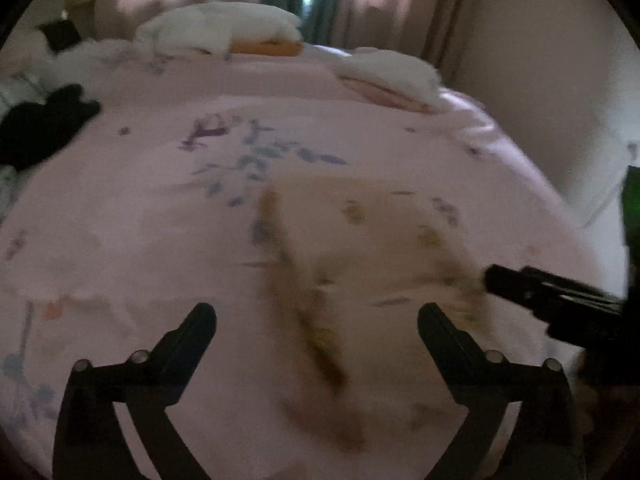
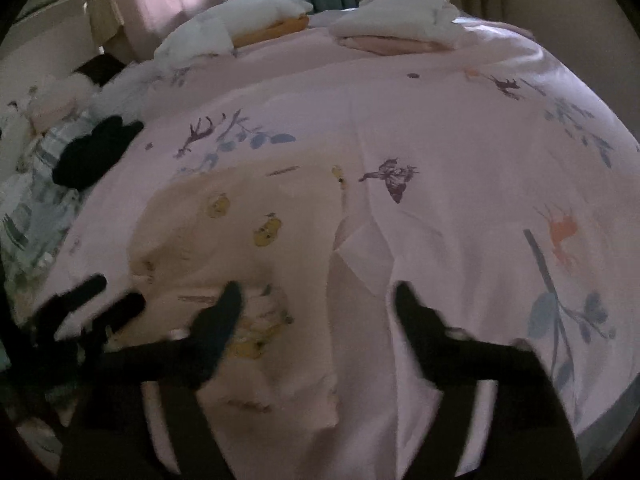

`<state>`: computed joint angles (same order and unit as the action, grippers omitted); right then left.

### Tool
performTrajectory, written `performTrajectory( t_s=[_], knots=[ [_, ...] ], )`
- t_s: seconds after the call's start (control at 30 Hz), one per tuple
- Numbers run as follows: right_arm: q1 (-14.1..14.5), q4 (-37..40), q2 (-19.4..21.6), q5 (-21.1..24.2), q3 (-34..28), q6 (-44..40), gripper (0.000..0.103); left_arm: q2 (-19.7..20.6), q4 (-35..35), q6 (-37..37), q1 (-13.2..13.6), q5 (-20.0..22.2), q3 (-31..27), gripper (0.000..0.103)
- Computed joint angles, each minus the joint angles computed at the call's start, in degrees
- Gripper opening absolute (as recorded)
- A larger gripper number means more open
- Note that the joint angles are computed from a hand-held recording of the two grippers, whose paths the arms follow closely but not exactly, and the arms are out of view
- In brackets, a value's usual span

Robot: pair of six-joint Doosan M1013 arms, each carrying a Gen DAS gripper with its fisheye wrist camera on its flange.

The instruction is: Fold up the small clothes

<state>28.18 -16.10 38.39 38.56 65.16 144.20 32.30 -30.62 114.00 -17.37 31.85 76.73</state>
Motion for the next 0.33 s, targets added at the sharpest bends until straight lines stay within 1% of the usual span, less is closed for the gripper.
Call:
performTrajectory(
  t_s=[0.03, 0.07, 0.13, 0.2, 0.3, 0.33],
  knots=[
    [0.18, -0.07, -0.51, -0.74, 0.53, -0.13, 0.092, -0.14, -2.09, 1.58, 0.18, 0.72, 0.07, 0.1],
    [0.38, -0.25, -0.69, -0.77, 0.52, -0.66, 0.093, -0.3, -1.83, 1.5, 0.11, 0.57, 0.18, 0.1],
    [0.82, -1.74, -0.59, 0.74, -0.25, -1.18, 0.099, -0.61, 3.56, -2.36, -0.58, -1.15, 0.43, 0.1],
    [1.18, -4.1, -0.42, 2.48, -0.74, 0.13, 0.1, -0.74, 7.61, -5.82, -1.1, -2.34, 0.61, 0.1],
    [0.97, -3.2, -0.75, 1.68, -0.03, 0.13, 0.1, -1.25, 5.25, -5.18, -0.85, -4.42, 1.72, 0.1],
    [0.85, -2.7, -0.77, 1.66, 0.12, 0.1, 0.1, -1.26, 7.01, -7.15, -0.96, -4.76, 1.73, 0.1]
  ],
)
